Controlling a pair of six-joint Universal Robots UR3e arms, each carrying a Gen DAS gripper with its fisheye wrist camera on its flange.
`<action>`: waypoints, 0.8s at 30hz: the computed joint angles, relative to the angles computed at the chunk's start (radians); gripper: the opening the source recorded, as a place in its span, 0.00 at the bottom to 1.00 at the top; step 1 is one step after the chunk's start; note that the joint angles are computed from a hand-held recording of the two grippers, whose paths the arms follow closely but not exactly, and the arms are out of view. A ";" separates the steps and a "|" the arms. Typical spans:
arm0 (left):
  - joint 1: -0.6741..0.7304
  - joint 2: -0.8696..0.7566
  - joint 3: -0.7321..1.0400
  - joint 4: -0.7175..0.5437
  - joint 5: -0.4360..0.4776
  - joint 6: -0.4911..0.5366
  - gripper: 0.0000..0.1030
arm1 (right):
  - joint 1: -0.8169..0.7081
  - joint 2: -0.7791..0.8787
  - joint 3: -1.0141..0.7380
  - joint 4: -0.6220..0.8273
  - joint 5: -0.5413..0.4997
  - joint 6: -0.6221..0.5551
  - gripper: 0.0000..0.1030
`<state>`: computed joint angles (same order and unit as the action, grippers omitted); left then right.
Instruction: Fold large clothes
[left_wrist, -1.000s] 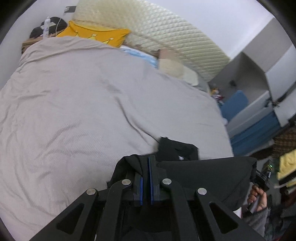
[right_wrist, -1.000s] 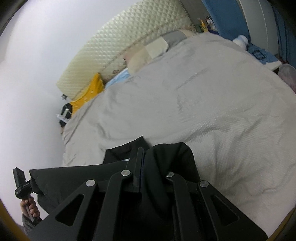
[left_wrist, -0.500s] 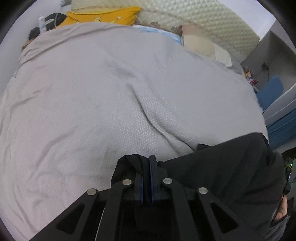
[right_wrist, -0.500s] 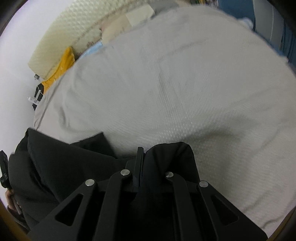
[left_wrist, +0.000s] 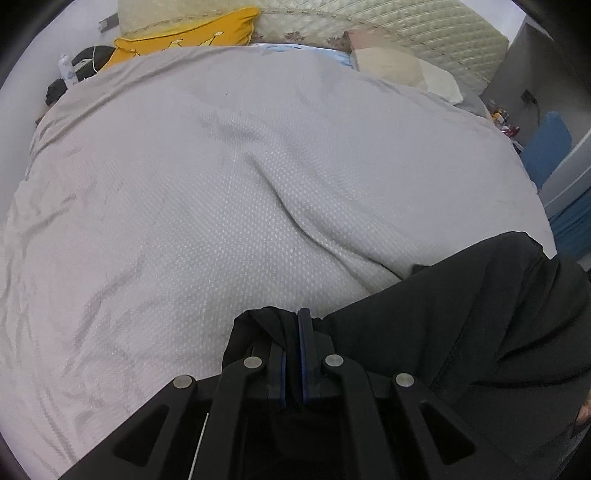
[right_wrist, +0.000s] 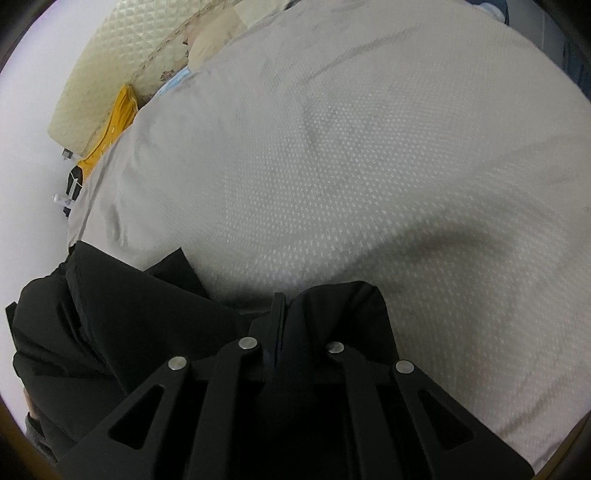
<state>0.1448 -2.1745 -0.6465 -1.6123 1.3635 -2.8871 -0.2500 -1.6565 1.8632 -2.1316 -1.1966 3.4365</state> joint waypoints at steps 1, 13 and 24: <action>0.005 -0.002 0.028 -0.040 -0.007 0.005 0.06 | 0.005 -0.013 -0.009 0.023 -0.010 0.006 0.07; 0.171 0.264 0.030 -0.272 -0.187 0.057 0.86 | 0.105 -0.194 -0.274 0.386 -0.157 0.078 0.76; -0.020 0.603 -0.426 0.122 -0.216 0.023 0.88 | 0.596 -0.080 -0.358 0.059 -0.581 0.299 0.77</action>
<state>0.1251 -1.5718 -1.0727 -1.4899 1.1474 -2.8639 0.3463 -1.7368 1.5055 -2.0728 -1.7779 3.7355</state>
